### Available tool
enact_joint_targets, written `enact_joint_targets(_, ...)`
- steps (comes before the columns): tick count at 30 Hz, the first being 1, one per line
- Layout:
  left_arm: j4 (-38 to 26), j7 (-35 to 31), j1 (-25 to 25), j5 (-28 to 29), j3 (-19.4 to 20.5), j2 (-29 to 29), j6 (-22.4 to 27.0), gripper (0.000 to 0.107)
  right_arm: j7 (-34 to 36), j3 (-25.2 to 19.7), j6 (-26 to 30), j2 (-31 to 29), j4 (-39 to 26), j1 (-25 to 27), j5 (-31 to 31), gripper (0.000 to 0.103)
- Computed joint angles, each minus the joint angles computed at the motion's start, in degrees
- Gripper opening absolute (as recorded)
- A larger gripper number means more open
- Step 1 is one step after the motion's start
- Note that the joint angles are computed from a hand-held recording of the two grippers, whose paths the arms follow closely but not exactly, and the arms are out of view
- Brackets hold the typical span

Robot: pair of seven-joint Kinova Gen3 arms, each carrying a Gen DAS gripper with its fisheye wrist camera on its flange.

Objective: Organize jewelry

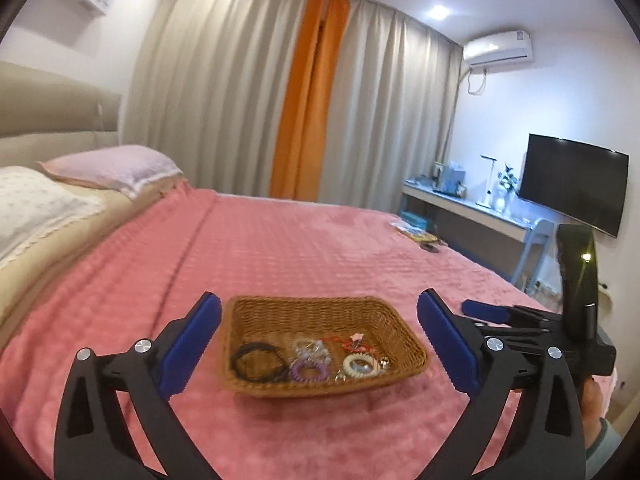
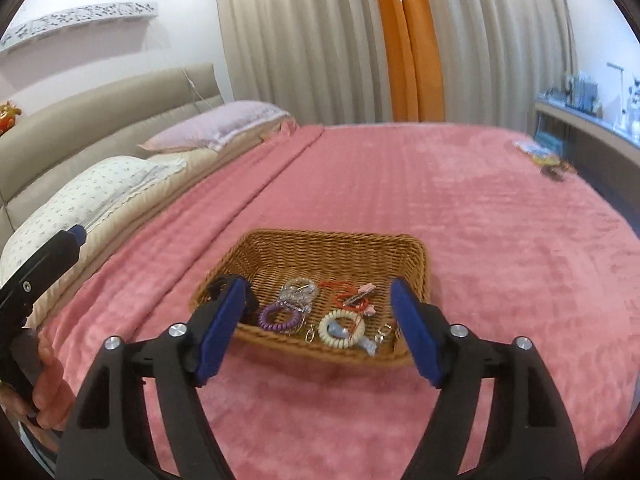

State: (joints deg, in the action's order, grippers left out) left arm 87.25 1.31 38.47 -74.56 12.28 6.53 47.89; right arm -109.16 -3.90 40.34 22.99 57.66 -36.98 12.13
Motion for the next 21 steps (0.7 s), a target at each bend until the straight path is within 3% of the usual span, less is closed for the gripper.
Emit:
enact_joint_targets(3,1.7,3.0,2.7,-2.7,1.9,0.0,6.8,0.095,-6.7,3.0,-4.2,-4.0,8.0,-4.3,6.7,0.074)
enact_joint_targets(9,4.9,11.2,17.5,-7.5,-5.4,3.6,20.7,0.095,-20.7,17.3,-15.6,-9.1,23.5,-18.1,19.3,0.079)
enact_joint_targets(13,4.2,12.9,15.6,-8.6,-0.1,6.7,27.3,0.095,-30.0,14.2,-17.5,-9.7,27.6,-16.4,27.6,0.079)
enact_joint_targets(15,4.3,13.1,13.8,-8.6,2.1,6.9,27.3,0.095,-34.6,14.1,-17.0,-9.6,28.3,-17.2,32.2,0.079)
enact_joint_targets(19,5.0,15.4,15.2,-8.5,0.6,8.6,28.8,0.095,-43.8,17.9,-17.5,-9.6,30.9,-21.5,41.0,0.079)
enact_joint_targets(21,4.9,15.8,15.3,-8.0,0.2,9.6,29.3,0.095,-47.6,15.8,-17.4,-9.2,31.8,-20.1,44.9,0.079)
